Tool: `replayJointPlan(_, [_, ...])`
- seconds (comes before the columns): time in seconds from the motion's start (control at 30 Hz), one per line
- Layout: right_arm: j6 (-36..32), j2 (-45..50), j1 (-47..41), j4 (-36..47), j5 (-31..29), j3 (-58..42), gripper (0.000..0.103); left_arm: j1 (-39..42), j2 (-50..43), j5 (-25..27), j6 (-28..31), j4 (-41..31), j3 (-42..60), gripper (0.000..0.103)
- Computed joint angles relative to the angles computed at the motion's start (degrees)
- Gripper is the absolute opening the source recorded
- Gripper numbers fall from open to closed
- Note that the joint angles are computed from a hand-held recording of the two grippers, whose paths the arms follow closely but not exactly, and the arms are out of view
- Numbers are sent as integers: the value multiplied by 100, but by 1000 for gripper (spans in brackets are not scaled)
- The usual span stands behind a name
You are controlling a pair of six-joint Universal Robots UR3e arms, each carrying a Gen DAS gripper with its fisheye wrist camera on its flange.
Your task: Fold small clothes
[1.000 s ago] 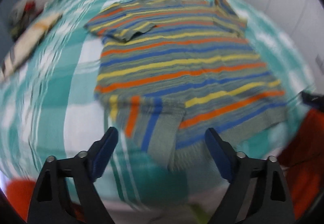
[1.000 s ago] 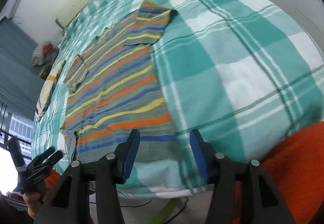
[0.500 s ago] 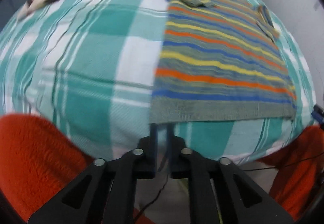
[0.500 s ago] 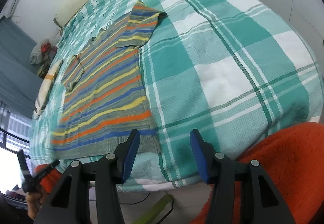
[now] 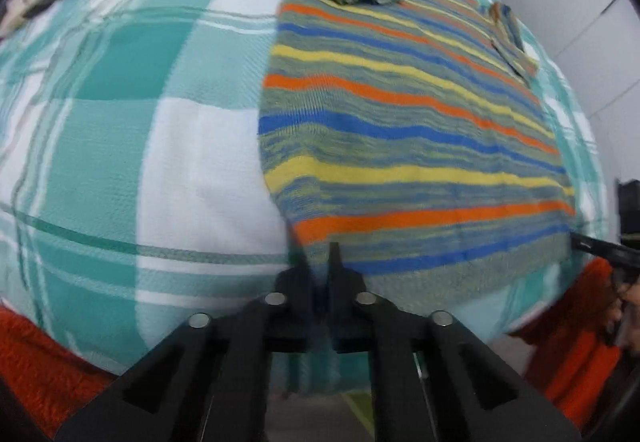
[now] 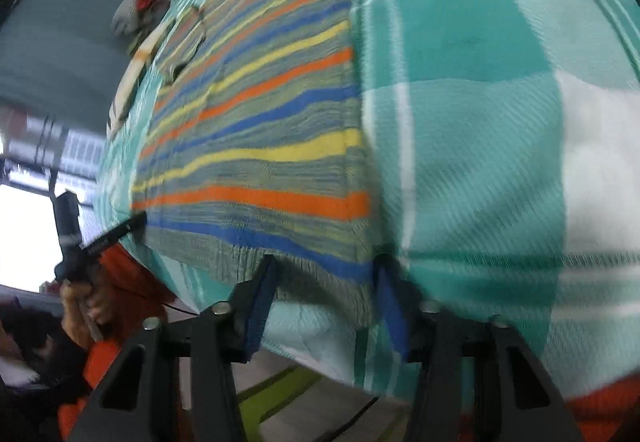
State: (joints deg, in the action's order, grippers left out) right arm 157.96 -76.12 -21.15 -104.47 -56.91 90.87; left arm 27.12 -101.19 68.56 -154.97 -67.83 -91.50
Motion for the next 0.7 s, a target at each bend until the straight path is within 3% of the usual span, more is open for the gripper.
replayJointPlan(0.07, [-125,35,-128,435,219,-189,4,177,345,-61,212,-286,-88,3])
replayJointPlan(0.23, [-488,-545,-83,1321,-476,-651,4,526,782,-188,827,-1098,-16,3])
replayJointPlan(0.43, [80,-13,497,903,-1207,-938,4,56,475,564,519,-567,-122,3])
replayJointPlan(0.7, [791,190,612,33,-1263,-443,4,-196,430,1045,306,134,-477,3])
